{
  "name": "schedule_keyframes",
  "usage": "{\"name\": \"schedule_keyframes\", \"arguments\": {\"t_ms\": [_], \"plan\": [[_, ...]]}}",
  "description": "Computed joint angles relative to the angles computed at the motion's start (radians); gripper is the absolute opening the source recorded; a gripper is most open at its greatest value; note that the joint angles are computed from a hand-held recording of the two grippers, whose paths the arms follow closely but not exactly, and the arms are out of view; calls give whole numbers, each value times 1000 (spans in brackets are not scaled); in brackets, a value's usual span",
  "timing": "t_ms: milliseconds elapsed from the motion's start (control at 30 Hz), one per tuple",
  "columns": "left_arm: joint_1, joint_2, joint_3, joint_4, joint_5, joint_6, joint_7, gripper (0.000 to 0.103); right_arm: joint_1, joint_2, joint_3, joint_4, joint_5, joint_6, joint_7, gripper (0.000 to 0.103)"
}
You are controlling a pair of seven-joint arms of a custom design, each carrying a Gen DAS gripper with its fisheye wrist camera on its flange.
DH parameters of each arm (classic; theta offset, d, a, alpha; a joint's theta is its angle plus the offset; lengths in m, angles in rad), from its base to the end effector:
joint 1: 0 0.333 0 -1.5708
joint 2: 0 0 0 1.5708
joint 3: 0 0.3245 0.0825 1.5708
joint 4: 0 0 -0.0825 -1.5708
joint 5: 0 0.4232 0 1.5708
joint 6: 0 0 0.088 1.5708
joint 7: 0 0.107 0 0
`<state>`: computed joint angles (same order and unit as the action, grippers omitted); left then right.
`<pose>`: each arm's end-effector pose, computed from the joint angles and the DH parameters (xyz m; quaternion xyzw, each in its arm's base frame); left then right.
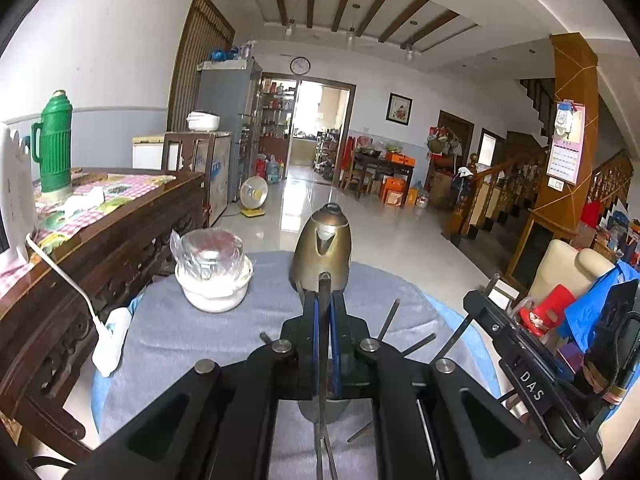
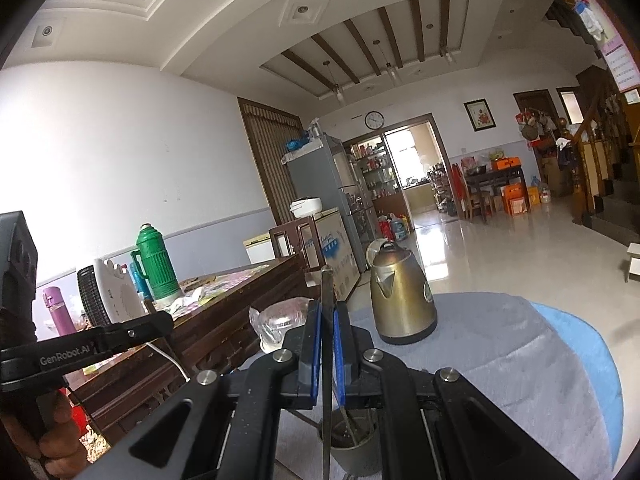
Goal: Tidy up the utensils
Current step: 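Lower the stick into the cup and open the left tool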
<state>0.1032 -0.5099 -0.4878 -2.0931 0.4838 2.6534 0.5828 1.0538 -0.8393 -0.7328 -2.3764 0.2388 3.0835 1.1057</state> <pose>0.4345 -0.2586 0.7182 -0.6539 0.5257 -0.4144 0.3525 0.4608 0.0102 0.6724 -0.6094 0.4458 -0.2120 0.6205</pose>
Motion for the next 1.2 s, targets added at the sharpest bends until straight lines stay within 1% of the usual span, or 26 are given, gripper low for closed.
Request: {"name": "schedule_keyframes", "arguments": {"t_ms": [267, 433, 633, 800, 933, 1033, 1100, 1200], "plan": [[43, -1, -29, 25, 54, 33, -38, 5, 21, 6, -10, 11, -24, 54, 5, 6], [89, -6, -58, 22, 97, 72, -92, 5, 30, 9, -21, 0, -69, 135, 46, 6], [163, -20, -103, 6, 145, 149, -174, 5, 35, 37, -37, -7, -123, 240, 127, 6], [271, -47, -174, -3, 187, 213, -246, 5, 30, 87, -44, -5, -162, 318, 203, 7], [359, -68, -238, -8, 196, 256, -282, 5, 38, 138, -59, 10, -194, 358, 264, 6], [451, -103, -301, -16, 193, 302, -317, 5, 33, 174, -62, 20, -221, 362, 305, 7], [495, -116, -335, -16, 179, 311, -321, 5, 25, 193, -61, 24, -243, 352, 328, 7], [531, -116, -368, -16, 146, 314, -306, 5, 16, 204, -63, 20, -286, 329, 356, 7]]}}
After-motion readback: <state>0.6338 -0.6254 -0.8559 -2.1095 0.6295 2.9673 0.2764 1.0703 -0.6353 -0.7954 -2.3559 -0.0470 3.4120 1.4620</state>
